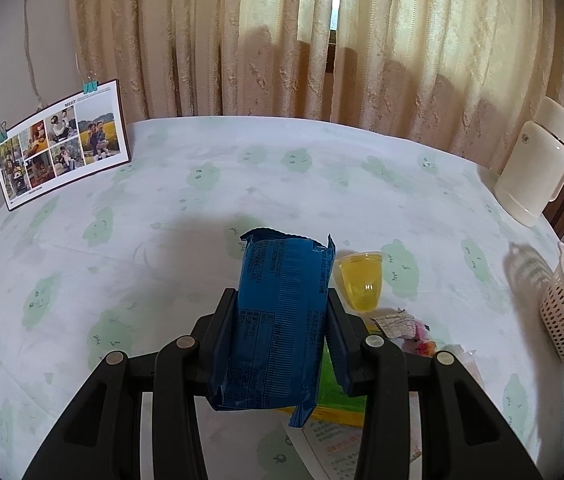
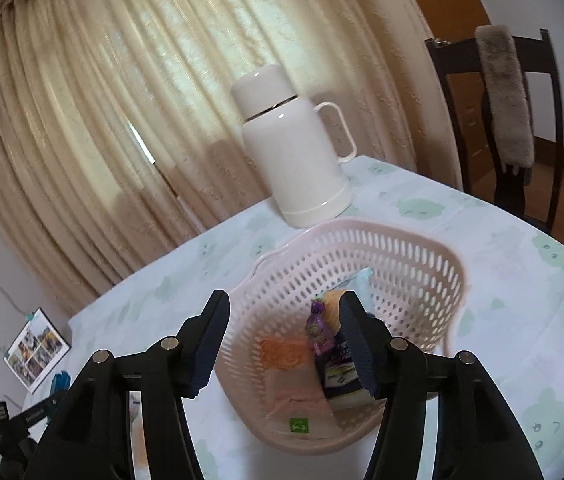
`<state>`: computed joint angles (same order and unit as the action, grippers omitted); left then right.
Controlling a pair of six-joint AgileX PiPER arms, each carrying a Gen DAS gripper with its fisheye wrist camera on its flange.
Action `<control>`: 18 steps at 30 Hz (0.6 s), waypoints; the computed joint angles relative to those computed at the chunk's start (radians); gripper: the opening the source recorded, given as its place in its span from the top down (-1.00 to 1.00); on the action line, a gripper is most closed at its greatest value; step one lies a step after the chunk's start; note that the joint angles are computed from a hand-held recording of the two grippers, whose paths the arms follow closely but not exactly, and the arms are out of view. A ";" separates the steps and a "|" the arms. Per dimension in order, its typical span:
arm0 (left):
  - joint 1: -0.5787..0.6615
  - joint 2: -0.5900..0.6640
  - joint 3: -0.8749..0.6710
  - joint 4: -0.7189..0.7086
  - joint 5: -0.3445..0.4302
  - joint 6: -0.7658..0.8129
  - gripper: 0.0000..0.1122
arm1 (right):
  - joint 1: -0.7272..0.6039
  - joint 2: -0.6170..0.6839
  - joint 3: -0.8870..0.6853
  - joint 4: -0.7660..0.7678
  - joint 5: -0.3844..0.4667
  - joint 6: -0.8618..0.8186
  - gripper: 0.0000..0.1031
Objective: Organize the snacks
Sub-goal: 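Carry the purple candy with the right gripper into the basket and release, then carry the blue bar with the left gripper into the basket and release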
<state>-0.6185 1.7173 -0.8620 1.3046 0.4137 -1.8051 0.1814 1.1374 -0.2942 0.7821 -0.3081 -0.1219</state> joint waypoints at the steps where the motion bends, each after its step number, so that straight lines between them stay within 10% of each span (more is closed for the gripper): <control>1: -0.001 0.000 0.000 0.003 -0.002 -0.003 0.32 | 0.002 -0.002 -0.001 0.025 -0.005 -0.019 -0.13; 11: -0.072 -0.009 -0.051 -0.079 0.004 0.090 0.32 | 0.154 -0.046 0.008 0.500 -0.240 -0.410 -0.13; 18: -0.163 -0.006 -0.138 -0.153 0.049 0.195 0.32 | 0.080 -0.078 0.026 0.517 -0.203 -0.425 -0.13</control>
